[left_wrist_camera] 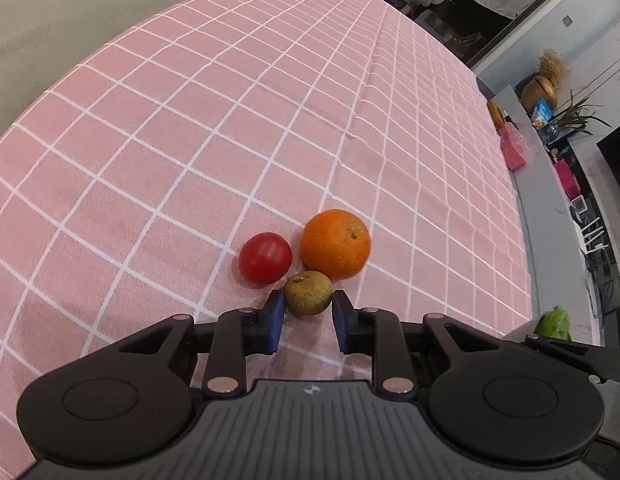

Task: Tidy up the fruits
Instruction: 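Grasp a small brown fruit with the left tool while the right tool grasps another, then carry both brown fruits into the colander and open both tools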

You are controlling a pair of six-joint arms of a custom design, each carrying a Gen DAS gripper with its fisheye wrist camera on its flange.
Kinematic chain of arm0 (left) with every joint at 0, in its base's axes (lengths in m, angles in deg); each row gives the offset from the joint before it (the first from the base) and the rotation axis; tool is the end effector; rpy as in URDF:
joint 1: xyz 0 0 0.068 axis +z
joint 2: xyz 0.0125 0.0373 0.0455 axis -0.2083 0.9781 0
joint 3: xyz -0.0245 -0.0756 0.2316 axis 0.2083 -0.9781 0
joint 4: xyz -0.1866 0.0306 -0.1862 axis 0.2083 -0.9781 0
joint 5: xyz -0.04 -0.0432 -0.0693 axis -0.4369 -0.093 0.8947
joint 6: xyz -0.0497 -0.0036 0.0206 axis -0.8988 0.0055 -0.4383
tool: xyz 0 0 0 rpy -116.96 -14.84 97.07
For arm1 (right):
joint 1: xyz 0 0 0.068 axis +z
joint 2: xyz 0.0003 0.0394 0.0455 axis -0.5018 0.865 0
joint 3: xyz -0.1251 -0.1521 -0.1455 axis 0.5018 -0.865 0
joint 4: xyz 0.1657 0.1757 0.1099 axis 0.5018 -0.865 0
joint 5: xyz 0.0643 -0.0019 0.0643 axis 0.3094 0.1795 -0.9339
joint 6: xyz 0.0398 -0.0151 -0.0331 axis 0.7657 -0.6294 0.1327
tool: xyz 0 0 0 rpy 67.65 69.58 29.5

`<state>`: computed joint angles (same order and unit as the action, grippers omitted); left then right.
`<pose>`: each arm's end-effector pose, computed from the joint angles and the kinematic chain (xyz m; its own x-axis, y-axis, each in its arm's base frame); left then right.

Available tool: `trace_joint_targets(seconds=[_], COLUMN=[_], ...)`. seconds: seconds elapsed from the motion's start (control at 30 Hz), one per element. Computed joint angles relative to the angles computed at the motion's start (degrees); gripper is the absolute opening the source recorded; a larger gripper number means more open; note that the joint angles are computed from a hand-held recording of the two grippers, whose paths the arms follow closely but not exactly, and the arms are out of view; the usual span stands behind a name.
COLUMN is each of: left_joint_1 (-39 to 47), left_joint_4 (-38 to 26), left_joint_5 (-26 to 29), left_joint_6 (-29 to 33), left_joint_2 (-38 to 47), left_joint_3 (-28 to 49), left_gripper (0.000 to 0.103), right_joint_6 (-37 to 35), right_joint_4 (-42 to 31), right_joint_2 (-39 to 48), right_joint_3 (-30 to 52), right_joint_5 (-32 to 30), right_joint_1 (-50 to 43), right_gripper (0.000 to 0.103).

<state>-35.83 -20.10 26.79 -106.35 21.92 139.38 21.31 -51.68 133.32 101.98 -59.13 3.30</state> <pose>0.3405 -0.1609 0.1829 -0.9166 -0.0800 -0.3916 0.1178 0.8822 -0.4560 0.2925 0.1864 0.2246 -0.8603 -0.1489 -0.4876 -0.1898 0.9812 0.0352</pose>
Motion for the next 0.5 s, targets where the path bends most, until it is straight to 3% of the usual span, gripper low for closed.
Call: trace_joint_targets(seconds=[0.2, 0.5], left_joint_1=[-0.09, 0.18], left_joint_4=[-0.97, -4.44], left_joint_5=[0.06, 4.39], left_joint_6=[1.15, 2.57], left_joint_2=[-3.39, -10.63], left_joint_3=[-0.95, -1.23], left_gripper=[0.028, 0.028], right_joint_6=[1.01, 4.37], right_joint_4=[0.02, -3.29], right_joint_2=[-3.81, -14.09], right_joint_3=[-2.03, -5.15], right_joint_5=[0.26, 3.71], right_joint_1=[1.21, 4.58], right_gripper=[0.019, 0.019])
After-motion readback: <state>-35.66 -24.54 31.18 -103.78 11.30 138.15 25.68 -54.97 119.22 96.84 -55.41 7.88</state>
